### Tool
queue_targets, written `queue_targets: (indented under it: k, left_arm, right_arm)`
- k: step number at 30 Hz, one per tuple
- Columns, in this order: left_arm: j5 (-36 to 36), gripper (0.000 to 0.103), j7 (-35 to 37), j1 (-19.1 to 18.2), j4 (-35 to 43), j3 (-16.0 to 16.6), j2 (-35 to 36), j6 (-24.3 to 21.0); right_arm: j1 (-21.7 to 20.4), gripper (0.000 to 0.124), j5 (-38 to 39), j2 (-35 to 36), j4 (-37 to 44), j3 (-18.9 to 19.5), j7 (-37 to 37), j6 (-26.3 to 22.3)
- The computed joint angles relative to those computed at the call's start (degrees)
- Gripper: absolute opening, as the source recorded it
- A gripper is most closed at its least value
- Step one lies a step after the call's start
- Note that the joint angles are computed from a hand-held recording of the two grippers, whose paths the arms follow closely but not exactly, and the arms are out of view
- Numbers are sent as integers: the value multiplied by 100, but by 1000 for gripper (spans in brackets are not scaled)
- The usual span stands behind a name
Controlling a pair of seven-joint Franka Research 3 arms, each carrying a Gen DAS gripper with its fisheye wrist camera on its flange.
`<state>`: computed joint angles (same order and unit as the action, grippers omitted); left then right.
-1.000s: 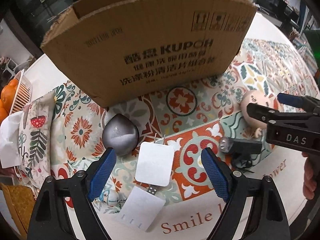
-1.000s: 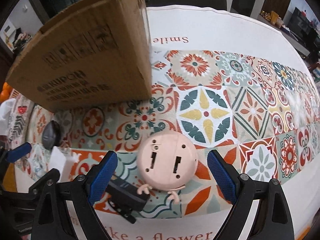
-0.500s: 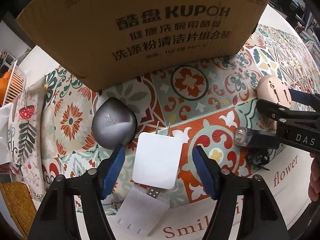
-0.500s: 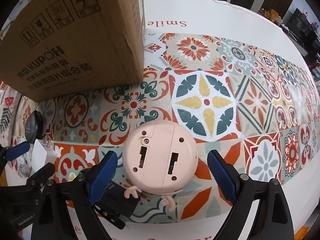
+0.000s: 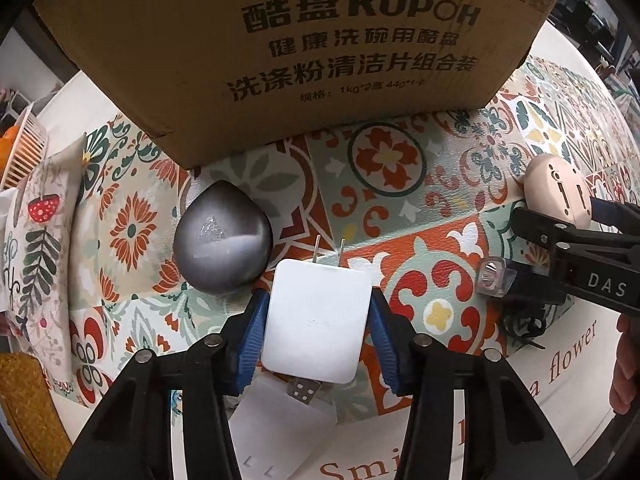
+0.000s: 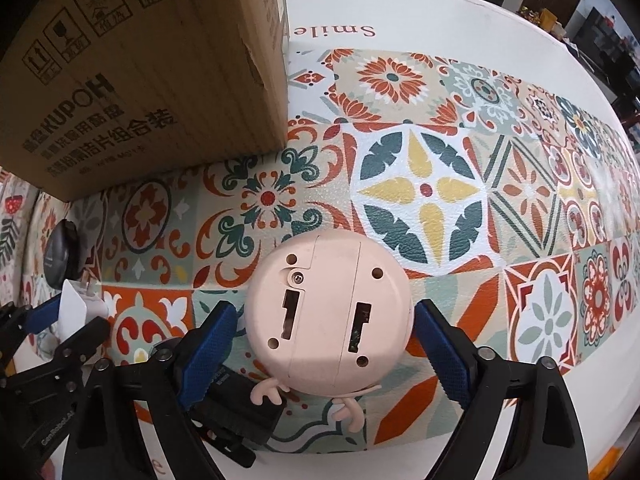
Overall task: Organize rigid objects
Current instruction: 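Grasp the white charger with the left tool while the right tool grasps the pink figurine, then lift the white charger and pink figurine and carry both over the box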
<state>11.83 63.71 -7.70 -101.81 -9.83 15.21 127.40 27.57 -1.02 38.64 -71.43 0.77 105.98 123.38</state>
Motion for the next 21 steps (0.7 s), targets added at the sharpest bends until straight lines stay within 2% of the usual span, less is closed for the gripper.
queue_targets:
  k: [1,3,4,13,21]
  left_arm:
    - [22,48,-33,-9,-42,1,-22,48]
    - [31,46,-112,-14,-152,1,-91,170]
    - [-6,46,-131,-5,-210,-6,-135,219]
    - [-395,44,-140,71,-439,-44,-352,448]
    - [-488,44,-112,116,-694,-25,-688,743]
  right_arm:
    - [3,87,-8,8,-11,-2,-6,33]
    - [43,76,-92,-65,-198,-38,3,234]
    - [59,75,-128,-103,-272,-53,26,310]
    - [41,75,-16,-498,-835,69,-28,714]
    - [108,75,-134,-707,-919,72,-36,854]
